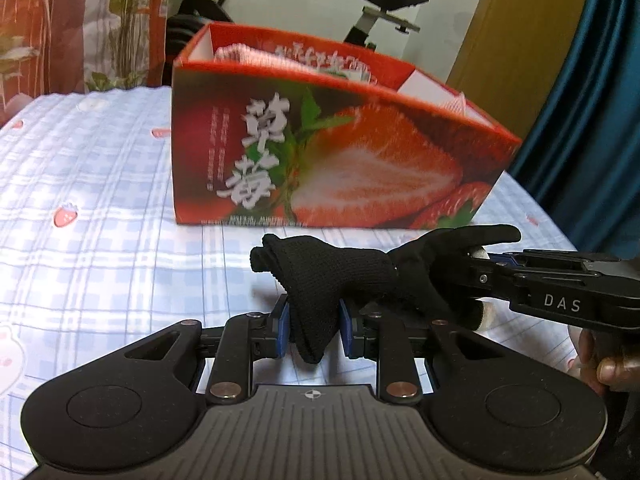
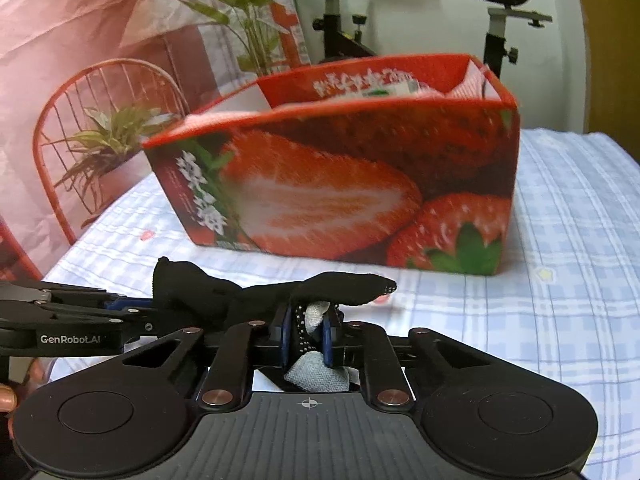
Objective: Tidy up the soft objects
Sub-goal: 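Lift the black glove with both tools and carry it into the box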
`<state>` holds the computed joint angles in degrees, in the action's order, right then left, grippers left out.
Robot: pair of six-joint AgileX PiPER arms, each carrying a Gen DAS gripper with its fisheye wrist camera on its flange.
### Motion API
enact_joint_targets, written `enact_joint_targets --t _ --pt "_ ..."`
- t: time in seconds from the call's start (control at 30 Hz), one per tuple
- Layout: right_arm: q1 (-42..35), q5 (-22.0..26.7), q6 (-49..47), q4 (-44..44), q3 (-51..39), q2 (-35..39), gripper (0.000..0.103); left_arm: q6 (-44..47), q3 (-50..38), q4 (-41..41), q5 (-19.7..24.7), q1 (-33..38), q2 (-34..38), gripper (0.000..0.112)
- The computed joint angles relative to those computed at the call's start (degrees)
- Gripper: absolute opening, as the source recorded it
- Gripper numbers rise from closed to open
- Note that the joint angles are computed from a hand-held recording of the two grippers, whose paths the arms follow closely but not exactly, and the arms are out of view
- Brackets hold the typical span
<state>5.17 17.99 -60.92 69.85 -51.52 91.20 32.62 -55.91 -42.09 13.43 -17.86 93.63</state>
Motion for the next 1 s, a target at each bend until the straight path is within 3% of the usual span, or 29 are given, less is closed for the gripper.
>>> enact_joint_targets --t 0.53,0.77,1.0 --pt "0.5 0.0 8.1 -9.1 -3.8 -7.0 0.014 9.8 0.1 -9.6 0.6 1.2 -7.9 0.026" --pt "-0.9 4.4 14.5 -16.6 -13.9 -4.9 0.014 0.0 -10.6 2.3 3.2 1.7 -5.1 0.027" --pt "-2.3 10.3 26.3 -27.5 -33.2 5.6 0.014 -11.5 -31.3 13.2 12.7 3.8 7.1 0.027"
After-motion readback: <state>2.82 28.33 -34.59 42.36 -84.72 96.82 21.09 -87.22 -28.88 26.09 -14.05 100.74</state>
